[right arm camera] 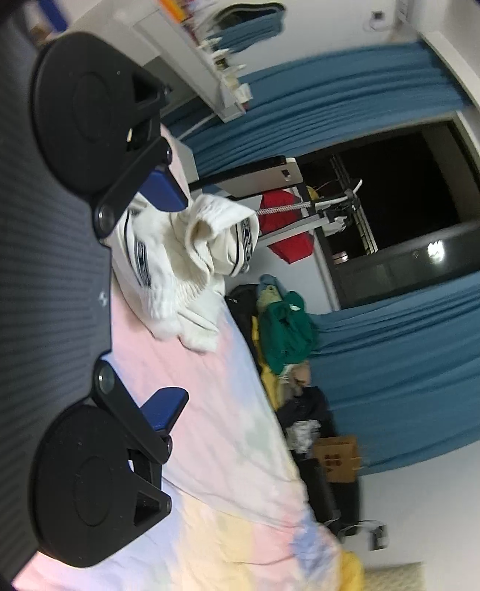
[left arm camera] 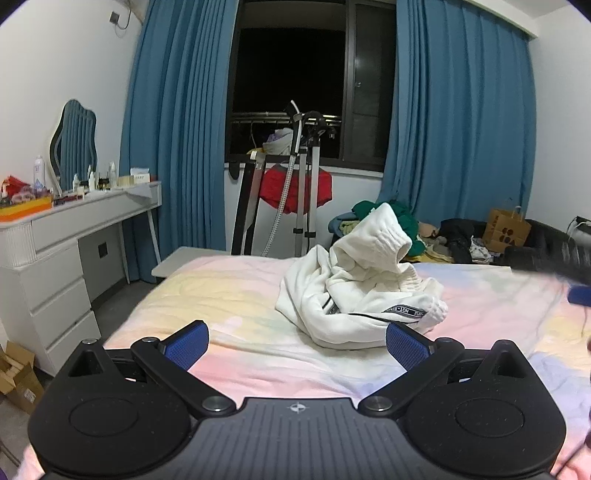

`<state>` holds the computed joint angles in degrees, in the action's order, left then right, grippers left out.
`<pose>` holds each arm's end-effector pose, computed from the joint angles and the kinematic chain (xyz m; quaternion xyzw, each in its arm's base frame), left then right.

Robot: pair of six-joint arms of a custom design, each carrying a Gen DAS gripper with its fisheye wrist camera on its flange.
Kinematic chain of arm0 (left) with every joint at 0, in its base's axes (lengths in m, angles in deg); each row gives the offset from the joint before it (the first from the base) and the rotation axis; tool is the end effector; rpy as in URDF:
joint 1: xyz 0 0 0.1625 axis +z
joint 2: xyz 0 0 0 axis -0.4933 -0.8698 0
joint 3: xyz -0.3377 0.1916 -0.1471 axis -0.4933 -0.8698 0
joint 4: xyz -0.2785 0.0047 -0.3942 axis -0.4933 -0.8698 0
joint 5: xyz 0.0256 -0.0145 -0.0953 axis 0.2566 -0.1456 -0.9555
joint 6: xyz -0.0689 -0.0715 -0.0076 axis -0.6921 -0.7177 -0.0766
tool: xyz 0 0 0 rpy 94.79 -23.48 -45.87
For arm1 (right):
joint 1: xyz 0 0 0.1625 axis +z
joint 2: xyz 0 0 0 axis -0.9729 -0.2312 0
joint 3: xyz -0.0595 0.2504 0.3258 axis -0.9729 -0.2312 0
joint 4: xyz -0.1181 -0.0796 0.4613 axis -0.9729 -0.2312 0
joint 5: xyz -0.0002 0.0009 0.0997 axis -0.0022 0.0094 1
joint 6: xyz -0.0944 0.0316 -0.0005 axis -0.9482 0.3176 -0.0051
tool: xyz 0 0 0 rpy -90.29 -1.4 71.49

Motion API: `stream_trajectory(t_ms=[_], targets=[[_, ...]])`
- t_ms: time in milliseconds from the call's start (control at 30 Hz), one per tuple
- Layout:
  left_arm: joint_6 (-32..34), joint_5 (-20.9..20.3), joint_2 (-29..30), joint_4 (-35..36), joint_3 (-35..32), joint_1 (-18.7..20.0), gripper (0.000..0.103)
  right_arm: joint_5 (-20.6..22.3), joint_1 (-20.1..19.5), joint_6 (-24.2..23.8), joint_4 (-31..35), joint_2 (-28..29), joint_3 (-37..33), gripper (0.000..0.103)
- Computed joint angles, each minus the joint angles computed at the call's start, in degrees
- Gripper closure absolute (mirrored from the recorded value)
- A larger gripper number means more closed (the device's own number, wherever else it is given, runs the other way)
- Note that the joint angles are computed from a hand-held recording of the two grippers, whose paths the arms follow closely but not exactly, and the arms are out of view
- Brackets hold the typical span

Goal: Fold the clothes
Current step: 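Grasp the white sweatshirt's ribbed cuff with the left gripper and lift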

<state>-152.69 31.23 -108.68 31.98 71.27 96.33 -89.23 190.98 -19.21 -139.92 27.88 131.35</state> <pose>-0.0111 -0.5382 0.3006 0.1401 0.7442 -0.5553 0.3438 0.3649 -0.6079 -0.0186 0.1623 -0.7868 0.5595 0.2036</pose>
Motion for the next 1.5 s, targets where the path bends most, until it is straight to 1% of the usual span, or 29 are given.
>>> stream_trajectory(t_ms=[33, 67, 100, 233, 367, 533, 600, 667, 767, 833, 867, 900, 933, 967, 1000, 1033, 1067, 1100, 1133, 1167, 1200, 1267, 1300, 1367, 1400, 1500], targets=[[-1.21, 0.62, 0.63, 0.49, -0.48, 0.31, 0.0, 0.26, -0.58, -2.06, -1.43, 0.31, 0.47, 0.0], [-2.02, 1.39, 1.46, 0.72, -1.09, 0.7, 0.0, 0.44, -1.21, -3.07, -2.27, 0.37, 1.09, 0.0], [-2.4, 1.88, 2.31, 0.76, -1.69, 0.91, 0.0, 0.62, -1.77, -2.95, -2.41, 0.18, 1.73, 0.0], [-2.54, 4.46, 7.62, 2.88, -6.69, 2.05, 0.0, 2.08, -3.63, -0.18, -1.0, -1.4, 3.71, 0.0], [-3.39, 7.15, 16.23, 8.54, -16.25, 3.22, 0.001, 1.72, -5.07, 2.57, -1.84, -2.32, 4.76, 0.0], [0.38, 12.02, 26.4, 10.28, -27.28, 4.22, 0.001, 1.52, -7.04, 6.69, -0.3, -2.88, 4.99, 0.0], [1.64, 12.16, 31.04, 10.17, -32.58, 4.51, 0.001, 2.14, -7.85, 8.48, 0.75, -3.18, 5.37, 0.0], [0.59, 12.35, 35.93, 11.49, -38.9, 5.05, 0.001, 2.69, -8.57, 9.98, 2.19, -3.16, 5.32, 0.0], [-1.52, 10.5, 43.08, 13.45, -48.86, 5.67, 0.001, 3.31, -9.46, 11.69, 4.24, -2.64, 4.53, 0.0], [-6.19, 9.03, 47.44, 16.05, -55.97, 6.19, 0.007, 3.7, -10.01, 12.69, 5.49, -2.06, 3.67, 0.0], [-9.01, 8.59, 49.73, 17.72, -59.91, 6.5, 0.008, 3.97, -10.25, 13.16, 6.15, -1.8, 3.27, 0.0], [-11.75, 8.27, 51.48, 19.18, -63.21, 6.77, 0.011, 4.29, -10.46, 13.61, 6.81, -1.56, 2.89, 0.0], [-14.51, 7.91, 53.34, 20.81, -66.77, 7.02, 0.018, 4.6, -10.68, 14.06, 7.48, -1.31, 2.5, 0.0], [-16.84, 6.66, 54.16, 21.64, -68.75, 7.1, 0.023, 5.01, -10.84, 14.13, 7.93, -1.09, 2.25, 0.0], [-19.21, 5.4, 55.09, 22.64, -70.95, 7.18, 0.039, 5.46, -10.97, 14.02, 8.28, -0.88, 2.04, 0.0], [-21.63, 4.13, 56.16, 23.87, -73.42, 7.26, 0.063, 5.91, -11.1, 13.91, 8.64, -0.67, 1.82, 0.0], [-24.59, 2.84, 57.16, 26.56, -76.25, 7.31, 0.072, 6.35, -11.23, 13.79, 9.0, -0.45, 1.61, 0.0], [-27.1, 2.7, 57.66, 28.96, -78.36, 7.53, 0.076, 6.8, -11.33, 13.83, 9.3, -0.33, 1.48, 0.0], [-28.4, 3.82, 56.86, 29.77, -78.32, 7.86, 0.08, 7.24, -11.42, 13.96, 9.57, -0.26, 1.4, 0.0], [-29.62, 4.93, 56.06, 30.52, -78.29, 8.2, 0.08, 7.7, -11.49, 14.06, 9.47, -0.27, 1.51, 0.0], [-28.46, 5.39, 54.59, 29.27, -76.83, 8.29, 0.082, 8.05, -11.55, 14.0, 9.18, -0.34, 1.74, 0.0], [-23.88, 6.19, 49.71, 24.79, -71.06, 8.36, 0.083, 8.38, -11.57, 13.48, 8.72, -0.48, 2.09, 0.0], [-21.58, 6.45, 47.68, 23.25, -69.29, 8.39, 0.084, 8.52, -11.57, 13.2, 8.5, -0.54, 2.26, 0.0], [-18.49, 6.71, 44.23, 21.29, -67.04, 8.53, 0.085, 8.65, -11.44, 12.77, 8.32, -0.65, 2.5, 0.0], [-18.64, 5.97, 42.7, 21.79, -66.33, 8.36, 0.085, 8.65, -11.33, 12.48, 8.19, -0.65, 2.55, 0.0], [-21.21, 2.39, 42.41, 28.15, -72.23, 9.14, 0.085, 8.5, -10.95, 11.24, 7.86, -0.33, 2.26, 0.0]])
